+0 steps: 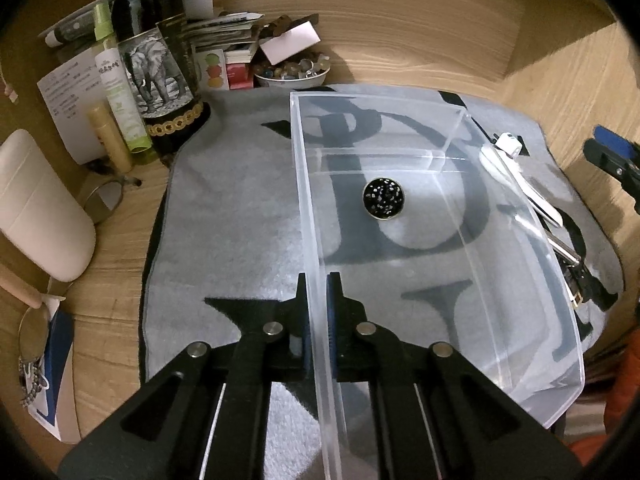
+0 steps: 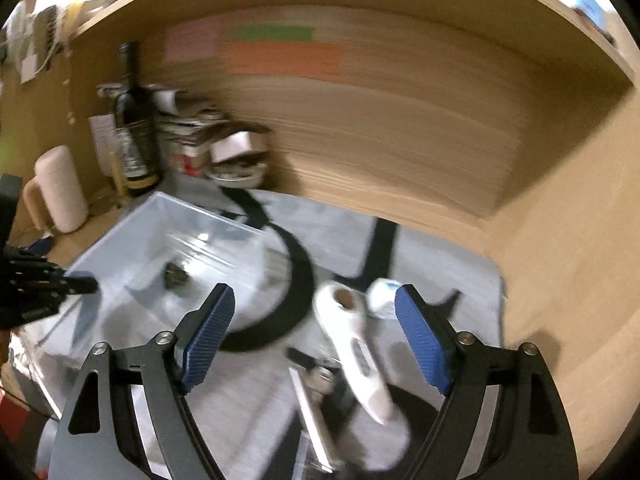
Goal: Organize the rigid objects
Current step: 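Move the right tool back and grasp the silver metal cylinder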
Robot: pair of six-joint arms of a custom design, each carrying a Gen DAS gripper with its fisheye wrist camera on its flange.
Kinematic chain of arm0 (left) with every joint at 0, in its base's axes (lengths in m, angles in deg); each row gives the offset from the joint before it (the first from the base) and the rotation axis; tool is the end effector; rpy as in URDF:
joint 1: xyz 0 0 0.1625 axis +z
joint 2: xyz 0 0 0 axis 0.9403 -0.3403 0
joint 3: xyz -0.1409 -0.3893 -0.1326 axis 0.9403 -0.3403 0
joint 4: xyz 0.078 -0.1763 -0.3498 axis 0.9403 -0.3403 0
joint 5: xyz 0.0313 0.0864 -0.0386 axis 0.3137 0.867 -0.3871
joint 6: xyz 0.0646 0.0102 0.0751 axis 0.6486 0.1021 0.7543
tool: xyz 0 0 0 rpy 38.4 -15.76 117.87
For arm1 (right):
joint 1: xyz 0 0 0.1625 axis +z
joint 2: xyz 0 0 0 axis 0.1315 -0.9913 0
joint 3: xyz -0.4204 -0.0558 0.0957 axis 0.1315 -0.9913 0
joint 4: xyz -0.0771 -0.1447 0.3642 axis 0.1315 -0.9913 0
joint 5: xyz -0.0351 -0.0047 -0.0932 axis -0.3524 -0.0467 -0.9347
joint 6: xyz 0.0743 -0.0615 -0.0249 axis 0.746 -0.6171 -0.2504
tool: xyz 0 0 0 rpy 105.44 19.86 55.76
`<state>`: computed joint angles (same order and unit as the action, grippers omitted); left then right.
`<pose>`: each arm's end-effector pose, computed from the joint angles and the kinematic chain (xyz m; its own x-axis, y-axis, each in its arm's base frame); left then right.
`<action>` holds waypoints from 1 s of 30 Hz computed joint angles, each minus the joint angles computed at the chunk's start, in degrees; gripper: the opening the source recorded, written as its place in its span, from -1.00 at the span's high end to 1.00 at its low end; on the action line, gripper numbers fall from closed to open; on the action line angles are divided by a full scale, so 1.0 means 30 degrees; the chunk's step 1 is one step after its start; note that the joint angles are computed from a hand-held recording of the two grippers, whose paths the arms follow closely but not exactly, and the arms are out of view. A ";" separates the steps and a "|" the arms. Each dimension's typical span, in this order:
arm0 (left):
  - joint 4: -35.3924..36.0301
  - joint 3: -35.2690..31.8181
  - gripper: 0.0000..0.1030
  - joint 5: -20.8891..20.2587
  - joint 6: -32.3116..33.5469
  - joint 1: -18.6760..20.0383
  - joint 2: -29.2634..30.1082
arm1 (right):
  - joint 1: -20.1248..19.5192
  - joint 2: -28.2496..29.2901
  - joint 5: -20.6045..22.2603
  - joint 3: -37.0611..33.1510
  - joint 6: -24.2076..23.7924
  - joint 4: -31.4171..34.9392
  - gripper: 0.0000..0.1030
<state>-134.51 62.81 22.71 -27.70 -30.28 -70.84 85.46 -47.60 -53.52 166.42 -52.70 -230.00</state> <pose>-0.2683 -0.5072 0.1066 -0.7197 -0.2237 -0.6572 0.2552 0.7951 -0.5501 0.1519 -0.6213 0.2744 -0.4912 -0.6069 0.6249 -0.8642 0.4295 -0.2622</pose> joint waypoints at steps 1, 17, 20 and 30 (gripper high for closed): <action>0.0161 -0.0044 0.88 0.0061 -0.0141 -0.0013 0.0027 | -0.0187 -0.0075 -0.0075 -0.0040 0.0169 -0.0068 -0.56; 0.1918 -0.0580 0.89 0.0211 -0.1472 -0.0014 0.0126 | -0.1953 -0.0171 -0.0369 0.0103 0.0670 0.2641 -0.31; 0.2075 -0.0625 0.89 0.0272 -0.1555 -0.0018 0.0156 | -0.1961 0.0062 -0.0791 0.0065 0.0273 0.3569 -0.02; 0.1834 -0.0552 0.89 0.0220 -0.1379 0.0019 0.0149 | -0.1951 0.0683 -0.1692 -0.0356 0.0008 0.4910 0.63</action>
